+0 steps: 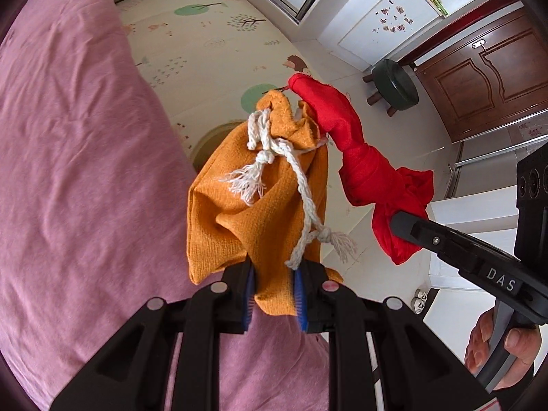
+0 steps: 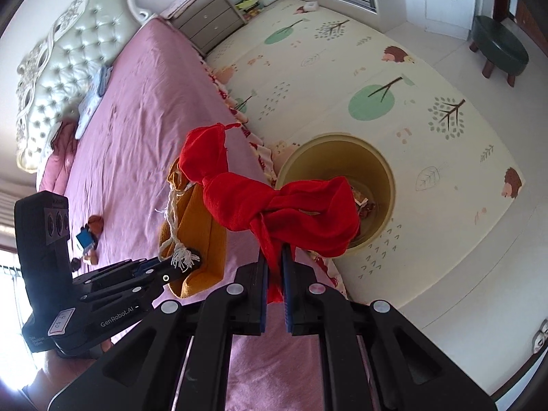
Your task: Collect trash
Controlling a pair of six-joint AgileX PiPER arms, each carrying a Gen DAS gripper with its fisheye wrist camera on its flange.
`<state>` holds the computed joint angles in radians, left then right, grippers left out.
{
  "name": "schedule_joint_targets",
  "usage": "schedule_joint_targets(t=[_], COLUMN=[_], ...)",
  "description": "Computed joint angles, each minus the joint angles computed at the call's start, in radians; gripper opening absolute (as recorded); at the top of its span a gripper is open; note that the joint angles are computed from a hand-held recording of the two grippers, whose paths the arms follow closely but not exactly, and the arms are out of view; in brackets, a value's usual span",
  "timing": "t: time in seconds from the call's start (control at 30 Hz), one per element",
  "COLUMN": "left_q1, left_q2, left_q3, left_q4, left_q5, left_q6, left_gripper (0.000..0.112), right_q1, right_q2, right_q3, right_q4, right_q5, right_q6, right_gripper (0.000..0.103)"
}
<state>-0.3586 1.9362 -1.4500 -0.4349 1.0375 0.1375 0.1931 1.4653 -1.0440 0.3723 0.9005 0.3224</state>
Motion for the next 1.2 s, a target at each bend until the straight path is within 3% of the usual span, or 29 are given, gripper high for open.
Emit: schedule_joint_targets(t=[0.27,0.37,0.4,0.43,0.47,0.5,0.7,0.87,1.2], left_q1=[-0.076,-0.078,-0.075,-0.071,-0.068,-0.063,-0.01,0.009,0.057], left_q2=[0.167,0.204,0.218,0.231,0.252,0.273,0.296,0.234,0.068], left_q3=[-0.214,-0.297,-0.33,-0.361,-0.404,-0.45,-0.537,-0.432,-0.17], left_q4=[0.035,0.045,0.047,0.049,0.053,0.065,0.052,0.087,0.019], left_q5=[0.043,0.063,0.074,0.085,0.105,0.128,0.169,0.132,0.076], left_q6=[-0.024,-0.032,-0.035,-0.043,-0.06,-0.084,-0.095,-0.073,-0.004], left_gripper=[0.02,0.025,0.032,0.052,0.068,0.09,0.091,0.091,0.091], right_q1=[-0.065,-0.077,-0.081,-0.088,-0.093,-0.096,-0.124,-0.1,0.027], right_q2=[0.075,0.1,0.105,0.111,0.115,0.114,0.126,0.125,0.122], right_q3=[-0.023,-0.061,-0.074,-0.082,-0.093,-0.101,-0.134,-0.137,-0.194], right_q4=[-0.016,-0.033,-0.039,-0.04,-0.054,-0.071,-0.057,-0.057,-0.043], right_q5=[-0.017,-0.013,-0.013,-0.016,-0.018,-0.026,-0.028,-0.02,0.033], right_q6=[-0.061,-0.069,-0.065,-0.069,-0.055,-0.034,-0.032,-0.01,0.045], right_gripper=[0.008,0.012,0.012,0.024,0.046,0.054,0.057,0.057,0.057])
